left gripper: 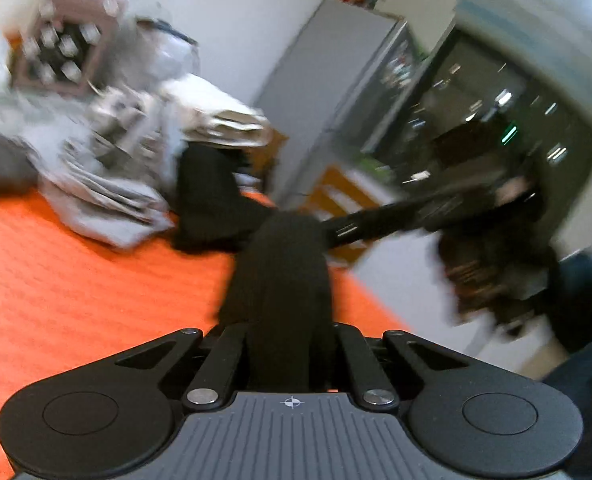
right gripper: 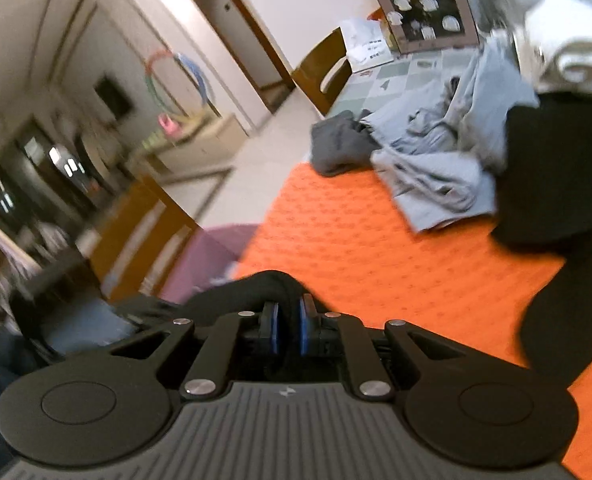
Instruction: Fold clothes
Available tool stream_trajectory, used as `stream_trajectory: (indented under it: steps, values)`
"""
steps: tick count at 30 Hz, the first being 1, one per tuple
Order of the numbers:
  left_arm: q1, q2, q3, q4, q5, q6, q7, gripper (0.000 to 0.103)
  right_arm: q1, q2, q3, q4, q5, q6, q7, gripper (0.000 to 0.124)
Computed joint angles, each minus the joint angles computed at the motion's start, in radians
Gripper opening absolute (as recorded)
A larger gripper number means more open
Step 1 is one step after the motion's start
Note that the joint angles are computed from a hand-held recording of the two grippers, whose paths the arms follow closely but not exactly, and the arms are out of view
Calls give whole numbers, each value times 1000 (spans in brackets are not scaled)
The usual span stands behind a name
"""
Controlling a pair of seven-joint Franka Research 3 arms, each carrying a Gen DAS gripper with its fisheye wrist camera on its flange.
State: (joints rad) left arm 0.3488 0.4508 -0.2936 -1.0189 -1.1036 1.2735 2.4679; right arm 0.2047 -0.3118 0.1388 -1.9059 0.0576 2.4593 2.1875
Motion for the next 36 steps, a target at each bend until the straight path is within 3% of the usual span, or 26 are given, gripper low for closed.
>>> stream_trajectory:
  steps: [2,5,8,12,18,22,27,31,34,36]
  values:
    - [11,96,-32,119,-53,-93,-137,8,-4,14,5,13,-34,-30,-21,23]
    - [30,201,-102,221,-128,-146,-337,8,1,36,5,14,-54,-40,-46,28]
    - [75,201,-149,165,-205,-117,-452,8,6,48,-7,-9,-35,-48,-42,28]
    - [109,170,-159,77,-289,-40,-567,8,1,-1,-14,-94,-6,-26,2,28]
    - [104,163,-138,75,-310,8,-604,8,37,-144,-36,-304,182,265,28,37]
    - [99,188,-137,117,-280,-14,-619,7,148,-165,-91,-364,335,459,-108,50]
    - [85,238,-156,201,-231,-49,-649,7,297,-113,-179,-291,475,483,-359,54]
    - [90,249,-175,218,-209,-69,-652,8,277,-52,-157,-214,504,419,-446,52]
    - [96,244,-178,212,-201,-71,-649,8,270,-30,-144,-185,555,397,-506,30]
    - [104,235,-176,199,-200,-71,-643,8,251,-29,-126,-183,571,396,-520,31]
